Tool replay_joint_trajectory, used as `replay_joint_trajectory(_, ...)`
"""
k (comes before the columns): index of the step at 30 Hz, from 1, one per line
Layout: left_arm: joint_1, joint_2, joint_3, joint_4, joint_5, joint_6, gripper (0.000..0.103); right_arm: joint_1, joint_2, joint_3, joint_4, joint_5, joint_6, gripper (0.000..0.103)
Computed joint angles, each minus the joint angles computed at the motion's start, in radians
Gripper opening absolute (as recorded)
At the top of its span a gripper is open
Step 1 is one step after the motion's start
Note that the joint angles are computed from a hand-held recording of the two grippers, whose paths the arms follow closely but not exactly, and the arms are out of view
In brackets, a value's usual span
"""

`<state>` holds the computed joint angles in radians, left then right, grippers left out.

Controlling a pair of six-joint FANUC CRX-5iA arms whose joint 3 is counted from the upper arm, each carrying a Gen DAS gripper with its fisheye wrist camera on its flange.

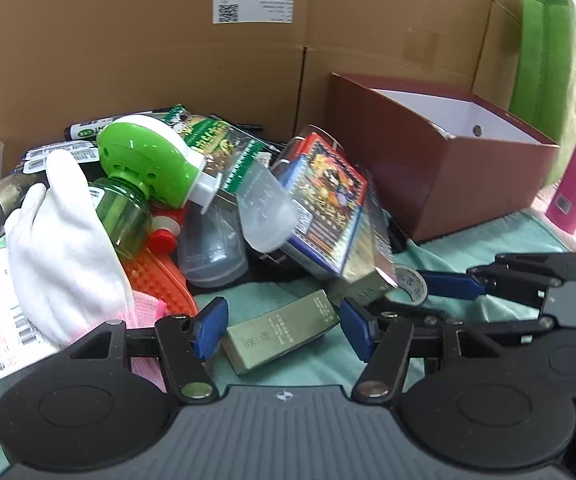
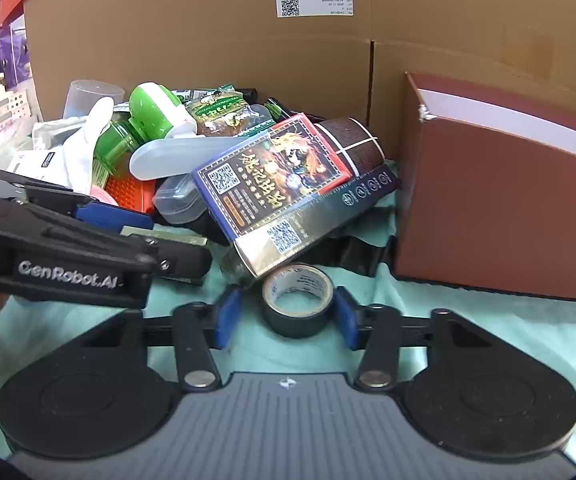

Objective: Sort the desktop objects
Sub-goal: 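Grasp the black tape roll with the right tool while the left tool grasps the green box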

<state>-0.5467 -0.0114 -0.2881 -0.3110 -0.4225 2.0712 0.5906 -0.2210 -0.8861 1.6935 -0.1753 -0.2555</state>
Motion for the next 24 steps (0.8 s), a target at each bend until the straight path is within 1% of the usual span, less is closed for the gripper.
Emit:
replay_joint_trajectory(1,0.008,-0.007,-0.016,0.044,0.01,-0.036,0.064,0.011,-0.01,-0.006,-0.03,-0.013,0.023,0.037)
replay_joint_trajectory(3,0.022,-0.016,-0.045,0.139,0.02,-0.119,0.064,0.028,-0.035,-0.019,-0.101,-0.006,0.083,0.037)
replay_joint_trajectory(6,0.016,-0.039,-0.071,0.164,0.017,-0.145,0.064,0.081,-0.066,-0.035,-0.209,-0.038,0.176,0.037)
replay_joint_trajectory(8,0.02,-0.062,-0.108,0.225,0.03,-0.212,0.064,0.116,-0.093,-0.047,-0.277,-0.058,0.228,0.037)
replay_joint_trajectory(9,0.025,-0.075,-0.134,0.273,0.046,-0.268,0.062,0.124,-0.11,-0.057,-0.293,-0.06,0.237,0.037)
replay_joint_trajectory(10,0.027,-0.086,-0.153,0.303,0.059,-0.308,0.063,0.138,-0.127,-0.065,-0.323,-0.069,0.253,0.037)
replay_joint_trajectory(11,0.025,-0.093,-0.161,0.303,0.065,-0.32,0.065,0.155,-0.145,-0.075,-0.354,-0.084,0.27,0.037)
replay_joint_trajectory(14,0.011,-0.093,-0.154,0.256,0.072,-0.31,0.07,0.213,-0.18,-0.088,-0.438,-0.148,0.315,0.038)
replay_joint_trajectory(16,0.006,-0.089,-0.154,0.261,0.081,-0.325,0.071,0.222,-0.19,-0.098,-0.429,-0.174,0.29,0.045)
replay_joint_trajectory(19,0.006,-0.09,-0.173,0.31,0.1,-0.393,0.071,0.22,-0.195,-0.103,-0.412,-0.181,0.259,0.045)
replay_joint_trajectory(20,0.006,-0.088,-0.173,0.315,0.099,-0.401,0.068,0.218,-0.195,-0.104,-0.402,-0.181,0.253,0.045)
replay_joint_trajectory(22,-0.002,-0.082,-0.152,0.265,0.071,-0.358,0.057,0.216,-0.191,-0.104,-0.39,-0.179,0.249,0.046)
replay_joint_trajectory(23,-0.004,-0.081,-0.143,0.254,0.052,-0.351,0.045,0.216,-0.189,-0.104,-0.391,-0.177,0.251,0.046)
replay_joint_trajectory(24,-0.002,-0.079,-0.143,0.263,0.046,-0.362,0.038,0.216,-0.187,-0.102,-0.396,-0.175,0.255,0.046)
